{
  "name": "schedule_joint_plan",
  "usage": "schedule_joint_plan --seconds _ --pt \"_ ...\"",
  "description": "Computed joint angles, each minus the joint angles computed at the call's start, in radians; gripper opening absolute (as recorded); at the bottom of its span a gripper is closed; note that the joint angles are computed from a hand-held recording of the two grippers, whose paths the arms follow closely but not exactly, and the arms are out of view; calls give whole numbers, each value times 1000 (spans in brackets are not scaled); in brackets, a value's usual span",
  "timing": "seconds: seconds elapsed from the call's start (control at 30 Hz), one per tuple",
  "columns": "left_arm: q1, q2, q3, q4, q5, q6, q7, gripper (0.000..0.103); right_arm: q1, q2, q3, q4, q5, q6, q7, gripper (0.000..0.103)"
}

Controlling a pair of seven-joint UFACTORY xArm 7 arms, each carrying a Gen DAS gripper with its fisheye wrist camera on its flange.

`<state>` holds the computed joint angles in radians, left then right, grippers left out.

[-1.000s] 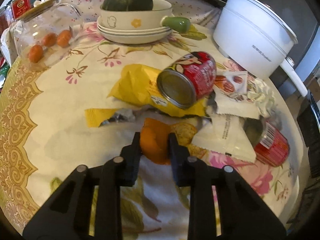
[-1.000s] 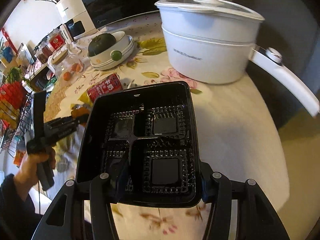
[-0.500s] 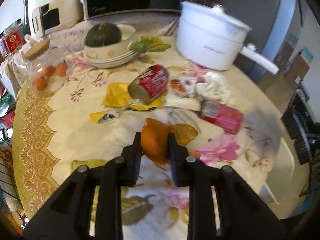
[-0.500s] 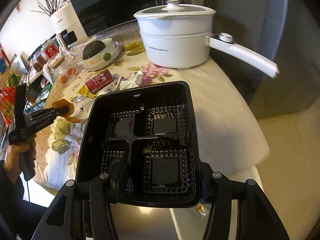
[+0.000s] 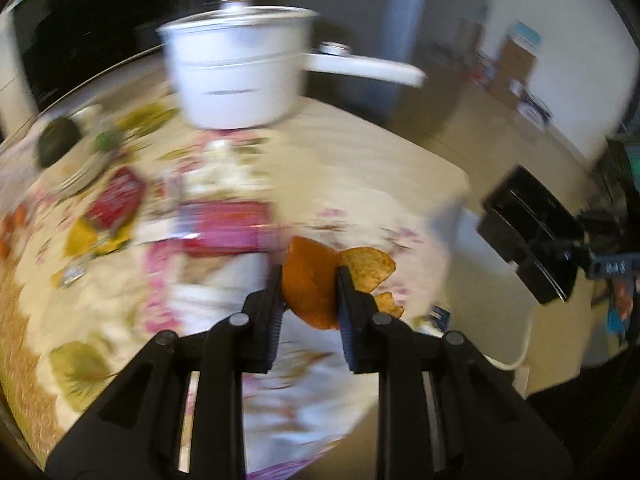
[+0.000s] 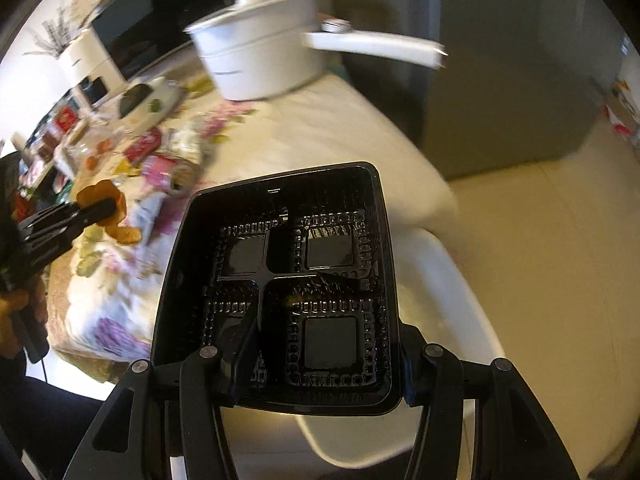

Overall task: Collect trash
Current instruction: 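Carry the peel and tray over the white bin and open both grippers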

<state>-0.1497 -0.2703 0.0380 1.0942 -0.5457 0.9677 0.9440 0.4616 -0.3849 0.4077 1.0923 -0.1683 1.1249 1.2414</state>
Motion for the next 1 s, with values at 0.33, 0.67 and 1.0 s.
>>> schedule_joint_plan --seconds 0.33,0.67,1.0 --pt "-138 -85 -90 -130 6 -2 4 27 0 -243 -14 -201 119 96 33 56" --pt "-227 -108 -143 -210 71 -89 -42 40 -7 -379 -8 -308 203 150 17 57" --pt "-226 -119 -125 -233 169 -175 -125 84 -21 -361 1 -306 221 137 -4 57"
